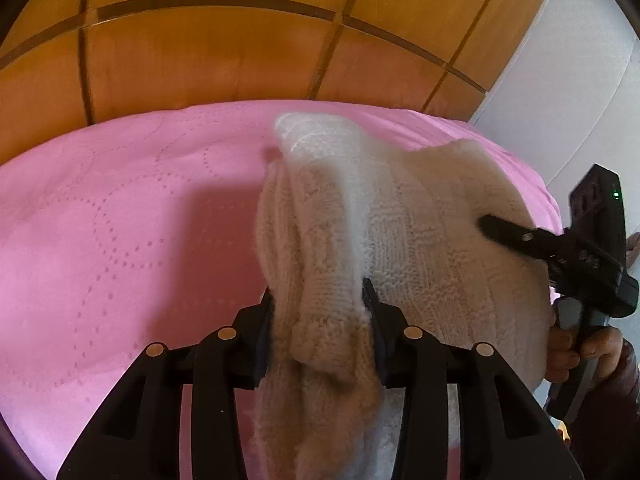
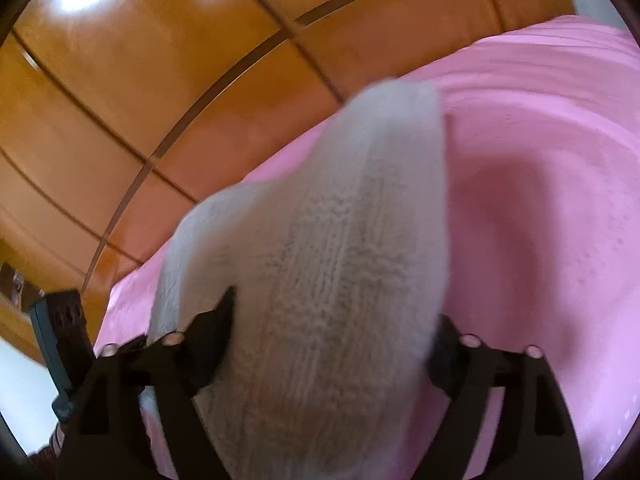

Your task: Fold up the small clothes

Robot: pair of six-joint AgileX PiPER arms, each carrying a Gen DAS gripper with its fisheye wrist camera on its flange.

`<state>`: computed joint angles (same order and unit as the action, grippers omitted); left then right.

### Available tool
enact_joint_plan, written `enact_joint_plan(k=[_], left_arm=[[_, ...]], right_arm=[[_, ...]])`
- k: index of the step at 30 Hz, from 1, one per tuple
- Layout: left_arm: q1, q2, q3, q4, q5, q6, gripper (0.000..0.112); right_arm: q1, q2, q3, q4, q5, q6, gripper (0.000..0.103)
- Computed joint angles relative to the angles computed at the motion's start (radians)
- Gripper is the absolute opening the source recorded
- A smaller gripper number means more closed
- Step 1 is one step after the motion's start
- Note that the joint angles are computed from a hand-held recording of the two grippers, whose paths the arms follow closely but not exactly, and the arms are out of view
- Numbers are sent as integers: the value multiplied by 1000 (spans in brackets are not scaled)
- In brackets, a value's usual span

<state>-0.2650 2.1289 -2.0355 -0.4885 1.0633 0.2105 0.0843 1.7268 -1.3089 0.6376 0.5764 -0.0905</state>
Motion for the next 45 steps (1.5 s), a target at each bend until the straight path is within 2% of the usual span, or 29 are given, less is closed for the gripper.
enact_joint_plan(k=[2,4,6,7,9,10,13,15,17,20,22,23,25,26,27,28,30,33,34,36,37,42,45], left_arm=[[-1,-17,19,25,-15,-8,39],[-9,-26,27,50,-32,-20,39],[-17,-78,111,67,-86,-23,39],[-17,-122,177,68,-110,-16,39],[-28,-148,222,89,-150,-33,39],[-35,-158,236,102,-161,-41,39],[-40,-156,238,126,-174,-64,39],[-52,-155,244,166,-186,-98,39],[-71,-151,245,224,-202,-122,40],[-89,-152,243,284,-211,-165,40],[-97,-176,278,322,-234,-206,50],[-97,-199,309,332,-252,-225,53],[-85,-248,353,319,-258,-248,60],[-84,-274,377,326,-269,-254,60],[-86,-309,412,350,-290,-265,64],[-87,-333,436,366,-304,-274,66],[-87,-398,494,400,-331,-308,66],[-99,-491,579,499,-375,-394,67],[-98,-519,602,520,-374,-412,71],[-92,-559,633,530,-371,-425,73],[-93,-581,651,551,-370,-449,73],[-79,-674,729,564,-357,-473,73],[-77,-712,758,570,-353,-487,79]], right_arm=[[33,-88,46,-190,-78,140,87],[77,-159,65,-390,-85,294,82],[154,-199,66,-590,-70,472,62],[199,-229,77,-690,-49,538,56],[251,-252,101,-775,-39,606,39],[278,-248,110,-785,-27,613,36],[392,-157,103,-985,-12,823,35],[440,-95,106,-1182,-14,1000,35],[454,-61,118,-1327,-47,1157,35],[462,-61,107,-1341,-18,1163,35],[467,-78,136,-1360,-22,1178,36],[474,-83,129,-1352,1,1176,36],[496,-101,95,-1323,59,1158,44],[501,-118,94,-1305,62,1155,63],[511,-143,100,-1298,72,1169,72],[533,-159,104,-1317,97,1214,77],[576,-171,104,-1360,144,1277,77],[661,-159,91,-1415,270,1375,82],[694,-157,92,-1433,313,1419,84],[746,-157,98,-1466,377,1496,92],[777,-158,102,-1484,415,1537,93],[869,-154,92,-1506,517,1613,100],[898,-144,72,-1504,561,1629,100]])
